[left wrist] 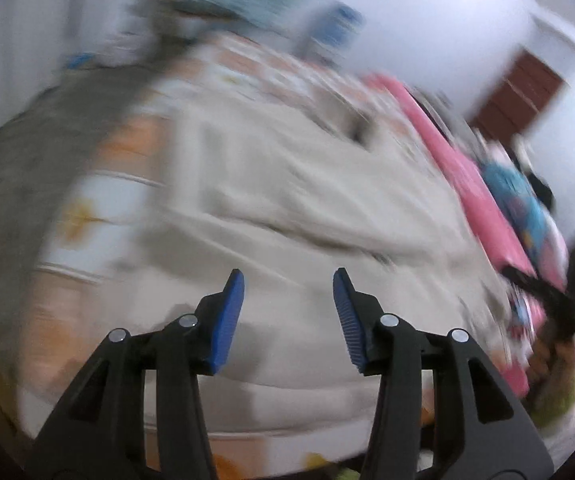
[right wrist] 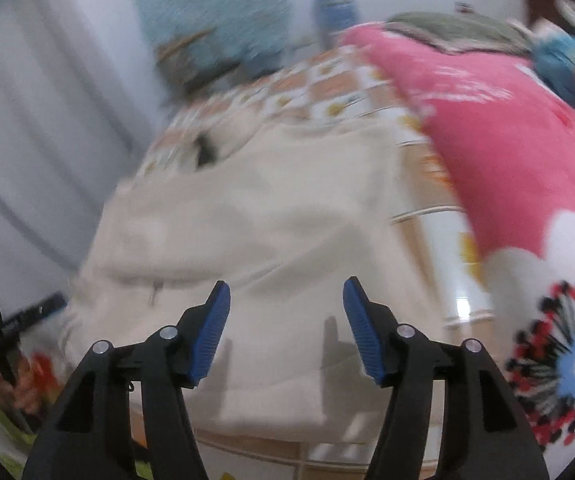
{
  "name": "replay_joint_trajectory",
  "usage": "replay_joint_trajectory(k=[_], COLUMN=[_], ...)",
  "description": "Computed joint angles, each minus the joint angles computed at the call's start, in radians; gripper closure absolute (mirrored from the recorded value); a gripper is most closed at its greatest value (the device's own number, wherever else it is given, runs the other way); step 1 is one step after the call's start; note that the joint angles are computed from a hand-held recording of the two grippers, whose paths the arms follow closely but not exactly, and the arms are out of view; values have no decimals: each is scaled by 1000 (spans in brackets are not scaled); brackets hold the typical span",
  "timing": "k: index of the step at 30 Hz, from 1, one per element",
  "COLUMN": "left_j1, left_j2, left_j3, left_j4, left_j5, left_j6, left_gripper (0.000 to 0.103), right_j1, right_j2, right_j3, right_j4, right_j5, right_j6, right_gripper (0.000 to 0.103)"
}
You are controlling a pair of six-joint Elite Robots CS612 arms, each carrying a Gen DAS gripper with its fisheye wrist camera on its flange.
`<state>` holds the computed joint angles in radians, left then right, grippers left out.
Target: Fold large clothes
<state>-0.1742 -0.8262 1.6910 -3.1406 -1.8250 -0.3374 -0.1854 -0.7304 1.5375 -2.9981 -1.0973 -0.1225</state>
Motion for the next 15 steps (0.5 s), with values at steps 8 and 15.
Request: replay_joint_trajectory(k=[8, 15], left_j1=[-100, -111], left_j2=[30, 0], left_j3=[-25, 10], left_j4=[56, -102], left_j5=[254, 332], left_j6=[160, 205], left_gripper=[83, 99], right_j1=[73, 65], right_j2=[27, 0], right_j3=[-40, -1], right_j4=[139, 44], right_j5=[-141, -125], right_j6=[-246, -221], right_gripper=[70, 100])
